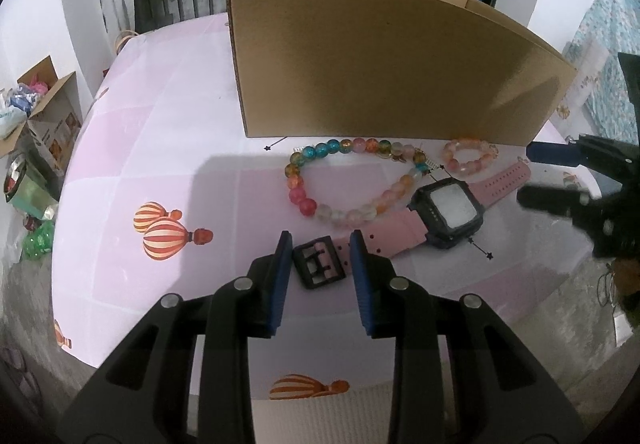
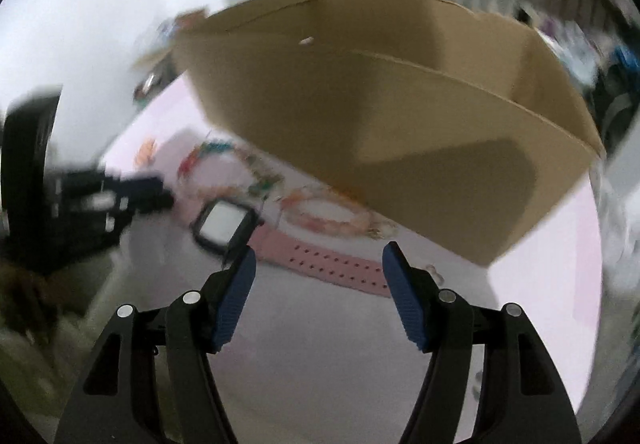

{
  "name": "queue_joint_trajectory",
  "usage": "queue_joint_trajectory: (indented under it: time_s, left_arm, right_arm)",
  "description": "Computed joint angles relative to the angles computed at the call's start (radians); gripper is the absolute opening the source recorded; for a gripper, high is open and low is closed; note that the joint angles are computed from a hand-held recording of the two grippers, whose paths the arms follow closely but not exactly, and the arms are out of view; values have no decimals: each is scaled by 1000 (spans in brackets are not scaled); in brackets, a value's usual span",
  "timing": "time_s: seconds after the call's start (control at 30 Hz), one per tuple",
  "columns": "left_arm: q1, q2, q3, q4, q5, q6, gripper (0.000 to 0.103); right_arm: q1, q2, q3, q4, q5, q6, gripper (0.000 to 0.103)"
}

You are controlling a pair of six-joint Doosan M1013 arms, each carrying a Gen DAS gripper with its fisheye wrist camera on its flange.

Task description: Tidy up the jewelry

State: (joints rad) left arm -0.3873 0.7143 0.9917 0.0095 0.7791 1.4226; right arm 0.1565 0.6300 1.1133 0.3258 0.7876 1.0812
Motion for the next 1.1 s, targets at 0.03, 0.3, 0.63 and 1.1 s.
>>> queue_joint_trajectory:
  time_s: [0.03, 0.3, 0.63, 1.1]
  left_arm:
    - [0, -1, 3, -1, -4, 2, 27]
    - [10, -4, 11, -33, -16, 32, 22]
    - [15, 3, -4, -49, 1, 64, 22]
    - [12, 2, -1, -42, -5, 42, 22]
  right_arm:
    - [0, 4, -6, -8, 7, -3, 64]
    - [-57, 49, -85, 124, 155, 126, 64]
    - [-43, 20, -33, 129, 195, 175, 71]
    - [-63, 39, -53, 156, 103, 316, 84]
